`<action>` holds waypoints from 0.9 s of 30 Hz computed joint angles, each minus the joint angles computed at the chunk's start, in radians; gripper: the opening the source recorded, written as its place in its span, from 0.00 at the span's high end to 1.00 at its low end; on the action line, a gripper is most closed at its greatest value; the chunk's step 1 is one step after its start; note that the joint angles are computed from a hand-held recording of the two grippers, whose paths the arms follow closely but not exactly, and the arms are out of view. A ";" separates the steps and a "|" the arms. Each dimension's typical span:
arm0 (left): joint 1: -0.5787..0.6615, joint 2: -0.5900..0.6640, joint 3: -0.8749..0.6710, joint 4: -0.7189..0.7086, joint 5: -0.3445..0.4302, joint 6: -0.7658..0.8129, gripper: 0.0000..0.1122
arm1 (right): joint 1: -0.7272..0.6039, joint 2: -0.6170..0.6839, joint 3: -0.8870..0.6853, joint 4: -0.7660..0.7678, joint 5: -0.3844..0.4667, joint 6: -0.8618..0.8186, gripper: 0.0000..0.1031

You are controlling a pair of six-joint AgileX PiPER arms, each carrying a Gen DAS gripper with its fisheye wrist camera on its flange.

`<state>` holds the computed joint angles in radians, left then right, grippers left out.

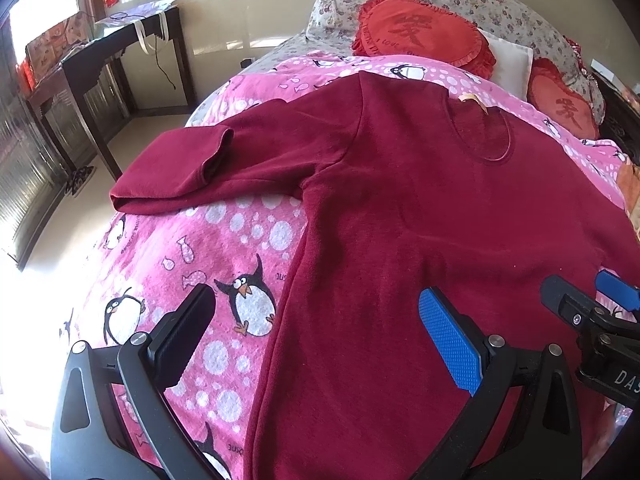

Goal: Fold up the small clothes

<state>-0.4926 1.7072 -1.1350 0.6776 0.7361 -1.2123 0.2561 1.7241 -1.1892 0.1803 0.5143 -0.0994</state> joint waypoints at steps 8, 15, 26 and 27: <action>0.055 0.010 -0.005 -0.025 -0.016 0.040 0.09 | 0.006 0.045 -0.038 0.002 0.012 -0.002 0.00; 0.206 0.016 -0.034 -0.066 -0.035 0.123 0.09 | 0.014 0.085 -0.078 0.022 0.028 -0.026 0.00; 0.430 0.210 -0.264 -0.187 -0.032 0.384 0.10 | 0.012 0.148 -0.133 0.113 0.078 -0.106 0.00; 0.440 0.229 -0.284 -0.197 -0.034 0.405 0.13 | 0.011 0.152 -0.138 0.119 0.082 -0.112 0.00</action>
<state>-0.0525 1.9362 -1.4186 0.4801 0.7016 -0.8077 0.2669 1.8764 -1.3270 0.2991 0.5963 -0.2113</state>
